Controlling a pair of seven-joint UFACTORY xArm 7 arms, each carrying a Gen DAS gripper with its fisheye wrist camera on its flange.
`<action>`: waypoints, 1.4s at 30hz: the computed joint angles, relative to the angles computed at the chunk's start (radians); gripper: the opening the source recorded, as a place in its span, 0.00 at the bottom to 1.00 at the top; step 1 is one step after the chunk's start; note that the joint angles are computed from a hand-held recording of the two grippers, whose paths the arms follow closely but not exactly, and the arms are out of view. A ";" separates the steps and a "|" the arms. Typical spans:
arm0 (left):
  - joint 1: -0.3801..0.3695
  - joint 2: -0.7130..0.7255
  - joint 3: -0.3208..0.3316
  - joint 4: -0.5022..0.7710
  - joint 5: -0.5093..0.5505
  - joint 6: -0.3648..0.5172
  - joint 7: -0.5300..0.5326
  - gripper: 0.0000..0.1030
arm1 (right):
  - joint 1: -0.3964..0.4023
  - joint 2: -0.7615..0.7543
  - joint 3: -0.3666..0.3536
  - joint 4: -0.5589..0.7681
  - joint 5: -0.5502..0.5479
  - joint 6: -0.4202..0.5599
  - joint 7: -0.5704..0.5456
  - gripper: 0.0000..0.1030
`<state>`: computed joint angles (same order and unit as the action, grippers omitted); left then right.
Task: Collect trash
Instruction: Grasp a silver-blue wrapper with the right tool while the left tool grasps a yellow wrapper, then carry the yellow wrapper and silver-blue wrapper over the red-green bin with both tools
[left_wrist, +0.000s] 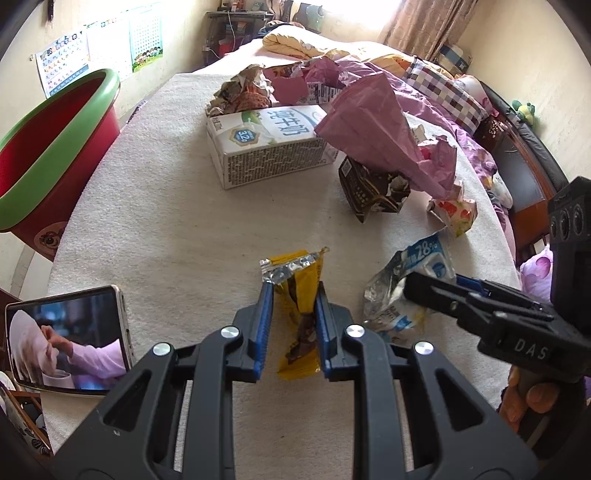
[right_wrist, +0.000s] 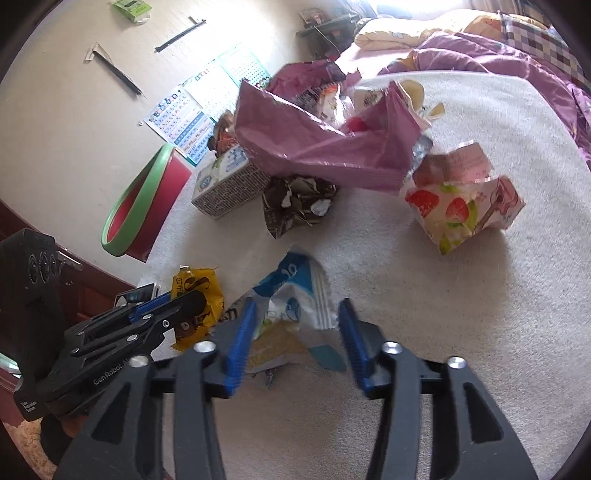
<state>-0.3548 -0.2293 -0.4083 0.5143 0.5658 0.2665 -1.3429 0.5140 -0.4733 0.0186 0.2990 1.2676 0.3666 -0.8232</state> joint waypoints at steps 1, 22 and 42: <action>-0.001 0.004 0.002 0.002 -0.002 -0.001 0.004 0.20 | 0.002 -0.002 0.000 -0.002 0.004 -0.001 -0.004 0.50; -0.048 0.023 0.022 -0.001 -0.071 -0.005 0.063 0.23 | 0.024 -0.108 -0.018 -0.017 0.054 -0.022 -0.052 0.22; 0.025 -0.121 -0.066 -0.029 -0.003 0.054 -0.024 0.23 | 0.069 -0.134 0.005 0.002 0.073 -0.056 -0.041 0.22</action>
